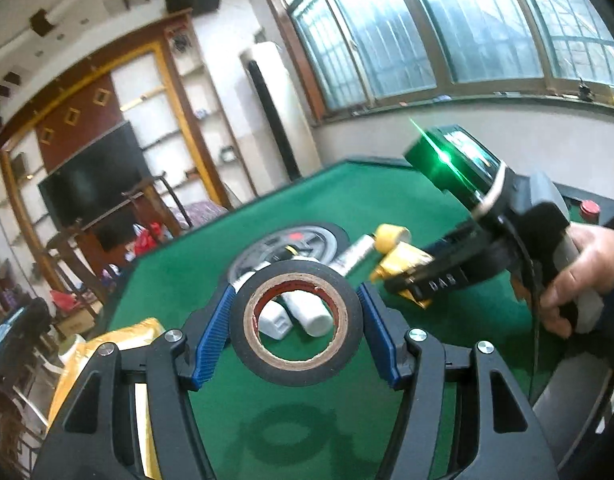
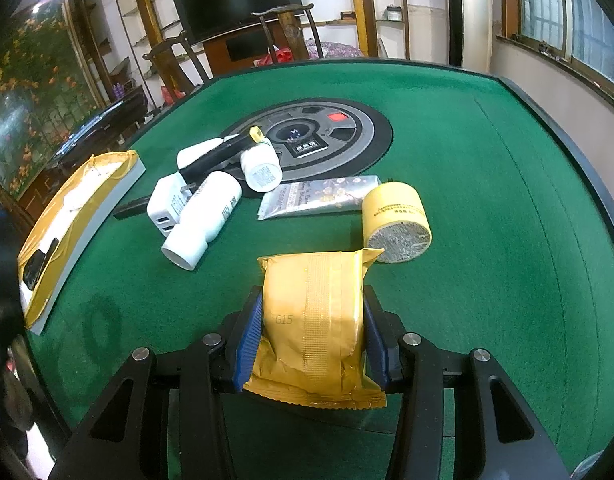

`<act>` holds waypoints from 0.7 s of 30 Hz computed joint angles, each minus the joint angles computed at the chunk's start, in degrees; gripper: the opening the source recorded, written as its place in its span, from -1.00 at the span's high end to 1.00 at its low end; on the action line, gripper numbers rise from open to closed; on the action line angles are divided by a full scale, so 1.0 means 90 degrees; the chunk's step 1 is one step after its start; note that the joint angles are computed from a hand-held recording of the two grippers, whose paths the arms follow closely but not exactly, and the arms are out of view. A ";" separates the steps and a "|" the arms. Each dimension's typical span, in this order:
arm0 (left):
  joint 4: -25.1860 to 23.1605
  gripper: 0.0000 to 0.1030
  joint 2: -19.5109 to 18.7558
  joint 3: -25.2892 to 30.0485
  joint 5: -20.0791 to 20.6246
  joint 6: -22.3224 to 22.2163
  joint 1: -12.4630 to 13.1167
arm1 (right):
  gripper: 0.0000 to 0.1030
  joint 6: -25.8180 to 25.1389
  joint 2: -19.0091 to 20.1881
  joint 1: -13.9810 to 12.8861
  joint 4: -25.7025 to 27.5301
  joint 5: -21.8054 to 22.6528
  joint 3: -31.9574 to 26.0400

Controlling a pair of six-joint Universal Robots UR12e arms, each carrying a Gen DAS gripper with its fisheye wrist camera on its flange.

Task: Organize rigid objects
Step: 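Lift the tape roll with the left gripper while the right gripper carries the envelope to the tray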

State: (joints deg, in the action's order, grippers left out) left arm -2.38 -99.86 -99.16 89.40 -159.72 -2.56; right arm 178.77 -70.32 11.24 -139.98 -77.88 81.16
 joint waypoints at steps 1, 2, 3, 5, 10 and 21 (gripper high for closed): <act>0.0082 -0.19 0.0003 -0.0008 0.0017 -0.0016 0.0016 | 0.20 -0.0026 -0.0002 0.0007 -0.0036 0.0005 0.0006; 0.0186 -0.19 0.0006 -0.0024 0.0063 -0.0015 0.0024 | 0.20 -0.0053 -0.0006 0.0012 -0.0060 0.0003 0.0011; 0.0274 -0.19 0.0019 -0.0060 0.0111 -0.0009 0.0022 | 0.20 -0.0073 -0.0006 0.0019 -0.0077 -0.0005 0.0015; 0.0486 -0.19 -0.0008 -0.0086 0.0201 0.0007 0.0019 | 0.20 -0.0105 -0.0006 0.0034 -0.0135 -0.0027 0.0020; 0.0867 -0.19 -0.0003 -0.0193 0.0260 -0.0080 0.0067 | 0.20 -0.0121 0.0005 0.0111 -0.0250 -0.0222 0.0011; 0.1326 -0.19 0.0058 -0.0360 0.0379 -0.0258 0.0219 | 0.20 -0.0204 -0.0153 0.0331 -0.0427 -0.0045 0.0080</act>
State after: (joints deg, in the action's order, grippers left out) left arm 9.55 -99.33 -102.40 92.81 -162.04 -0.59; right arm 176.94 -71.70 14.22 -143.83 -78.28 81.88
